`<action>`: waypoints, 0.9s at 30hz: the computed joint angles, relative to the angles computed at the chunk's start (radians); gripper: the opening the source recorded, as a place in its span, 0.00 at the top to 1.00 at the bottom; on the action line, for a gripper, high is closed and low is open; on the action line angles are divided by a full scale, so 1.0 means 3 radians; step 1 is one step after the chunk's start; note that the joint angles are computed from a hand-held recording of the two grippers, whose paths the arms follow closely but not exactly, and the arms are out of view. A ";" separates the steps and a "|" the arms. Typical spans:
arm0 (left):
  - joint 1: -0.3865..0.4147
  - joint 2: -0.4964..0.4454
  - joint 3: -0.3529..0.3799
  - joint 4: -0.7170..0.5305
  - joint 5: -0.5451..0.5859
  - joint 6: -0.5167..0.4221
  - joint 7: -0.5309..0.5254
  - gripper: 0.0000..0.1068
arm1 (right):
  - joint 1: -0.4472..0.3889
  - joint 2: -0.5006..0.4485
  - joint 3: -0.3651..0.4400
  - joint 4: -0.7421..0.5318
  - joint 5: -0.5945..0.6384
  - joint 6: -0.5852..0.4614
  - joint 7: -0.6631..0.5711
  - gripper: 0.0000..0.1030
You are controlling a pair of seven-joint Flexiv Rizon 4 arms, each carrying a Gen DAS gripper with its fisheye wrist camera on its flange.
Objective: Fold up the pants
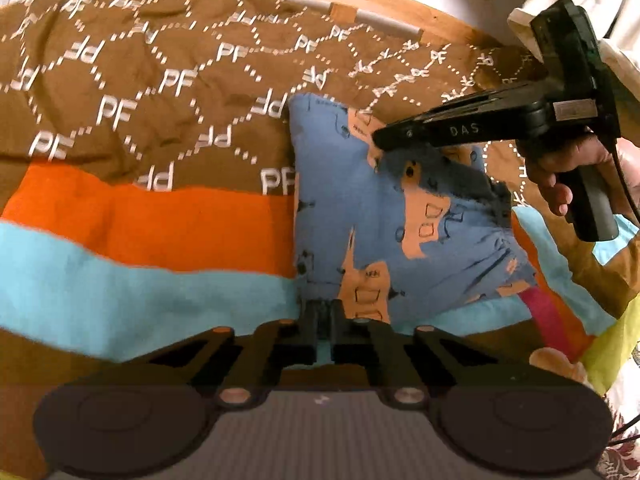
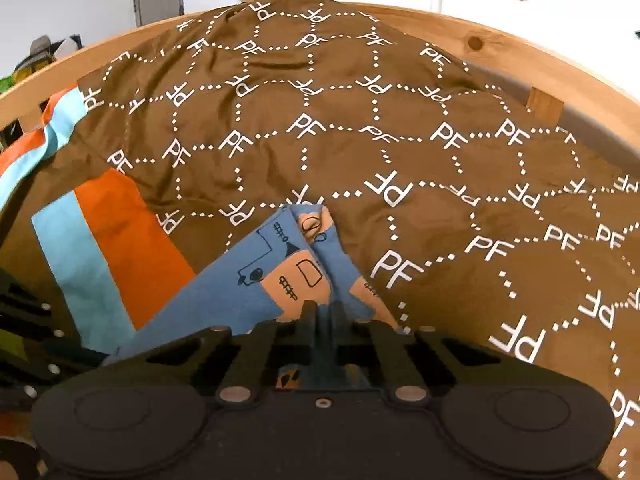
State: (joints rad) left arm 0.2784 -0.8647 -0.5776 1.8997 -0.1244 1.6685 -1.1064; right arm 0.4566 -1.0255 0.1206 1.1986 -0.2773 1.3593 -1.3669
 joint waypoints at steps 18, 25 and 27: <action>0.0092 0.0114 -0.0023 0.0235 0.0040 0.0327 -0.0134 0.43 | 0.0441 0.0552 -0.0848 0.1081 -0.0191 0.0817 0.0442 0.21; 0.0054 -0.0139 -0.0069 -0.0210 0.0212 0.0127 -0.0216 0.26 | 0.0228 0.0749 -0.0624 0.1428 -0.0115 0.0559 0.0727 0.19; -0.0036 -0.0171 0.0002 -0.0346 0.0117 -0.0050 -0.0194 0.25 | -0.0061 0.0699 -0.0265 0.1344 -0.0069 0.0448 0.0667 0.16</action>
